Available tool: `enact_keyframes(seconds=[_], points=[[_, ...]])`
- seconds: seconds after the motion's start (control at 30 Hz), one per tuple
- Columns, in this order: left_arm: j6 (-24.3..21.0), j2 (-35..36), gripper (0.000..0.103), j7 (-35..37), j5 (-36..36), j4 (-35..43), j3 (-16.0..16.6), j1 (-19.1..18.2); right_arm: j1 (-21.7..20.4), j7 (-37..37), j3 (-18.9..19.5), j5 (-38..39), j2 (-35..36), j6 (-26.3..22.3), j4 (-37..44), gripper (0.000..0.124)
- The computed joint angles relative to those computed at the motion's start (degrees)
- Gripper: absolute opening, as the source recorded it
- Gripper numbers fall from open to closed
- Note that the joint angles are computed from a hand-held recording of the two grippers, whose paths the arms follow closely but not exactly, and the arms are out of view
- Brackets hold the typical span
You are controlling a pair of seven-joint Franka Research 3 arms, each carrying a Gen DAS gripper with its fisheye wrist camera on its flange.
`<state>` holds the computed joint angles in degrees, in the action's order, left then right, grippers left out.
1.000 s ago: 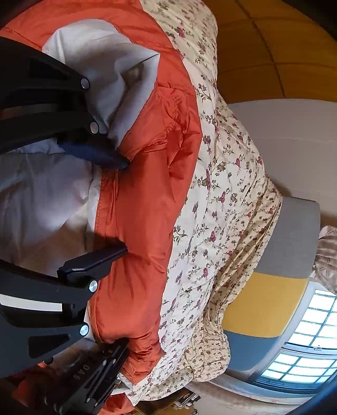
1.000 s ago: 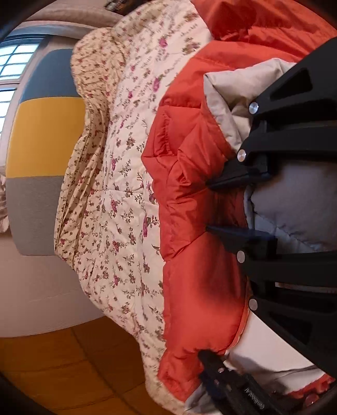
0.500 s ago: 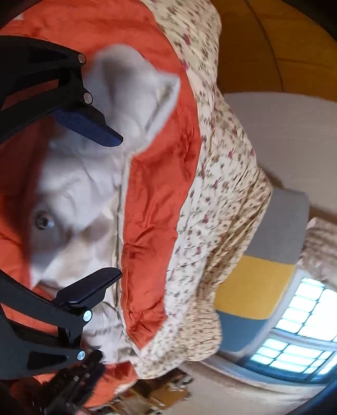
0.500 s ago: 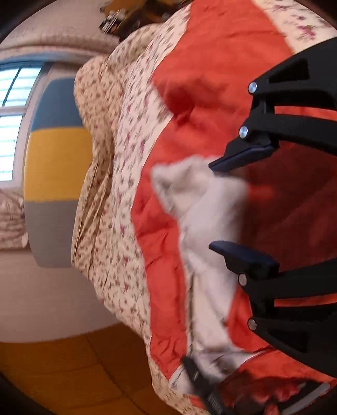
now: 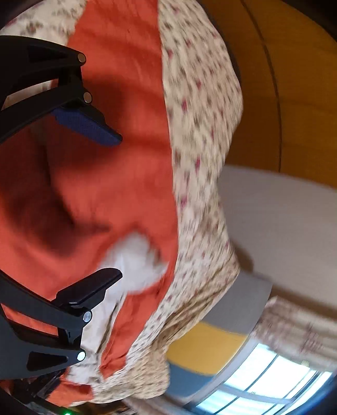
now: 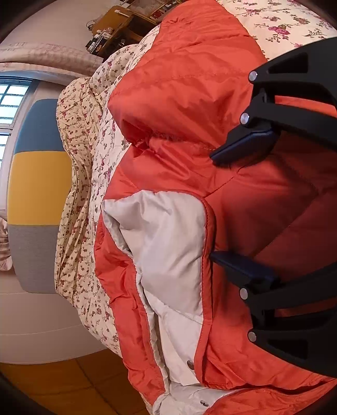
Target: Fold large clothes
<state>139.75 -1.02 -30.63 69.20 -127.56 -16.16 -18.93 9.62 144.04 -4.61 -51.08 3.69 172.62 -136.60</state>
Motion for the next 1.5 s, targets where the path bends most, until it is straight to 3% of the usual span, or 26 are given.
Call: enact_keyframes(seconds=[0.37, 0.53, 0.6, 0.87, 1.03, 1.13, 1.17, 1.2, 1.37, 1.5], points=[[-4.6, -22.5, 0.094, -9.0, -16.4, -24.0, -2.1, 3.7, 0.0, 0.4, -0.3, -0.3, 0.1, 0.4, -0.1, 0.074], [-3.2, -28.4, 0.093, -12.2, -23.2, -31.1, -2.7, 5.3, -0.1, 0.4, -0.3, -0.4, 0.0, 0.5, -0.2, 0.074], [-1.6, -30.4, 0.084, -14.5, -23.2, -33.3, -3.4, 7.0, -0.1, 0.3, -0.3, -0.3, 0.0, 0.5, -0.2, 0.074], [3.8, -34.1, 0.084, -21.5, -19.8, -36.9, -4.9, 14.0, -0.3, 0.1, -0.3, 0.0, 0.0, 0.9, -0.3, 0.074], [6.3, -35.5, 0.067, -26.5, -18.0, -38.6, -5.4, 17.7, -0.5, 0.1, -0.2, 0.0, -0.4, 0.9, -0.7, 0.075], [4.4, -34.4, 0.04, -24.7, -19.4, -37.8, -5.0, 17.6, -0.6, 0.0, -0.1, 0.1, -0.5, 0.9, -0.7, 0.075], [5.2, -34.5, 0.026, -25.6, -18.5, -38.0, -5.3, 18.1, -0.6, 0.0, 0.0, 0.1, -0.4, 0.8, -0.7, 0.075], [6.1, -34.4, 0.02, -26.6, -17.2, -38.0, -5.7, 18.6, -0.7, 0.0, 0.0, 0.1, -0.4, 0.9, -0.7, 0.075], [-5.3, -31.5, 0.014, -22.3, -16.3, -31.9, -9.3, 15.9, -0.8, -0.1, 0.0, 0.2, -0.5, 1.0, -0.8, 0.075], [-15.4, -26.8, 0.014, -18.0, -10.5, -24.3, -12.7, 13.6, -0.9, -0.3, 0.0, 0.3, -0.6, 1.1, -0.9, 0.075]])
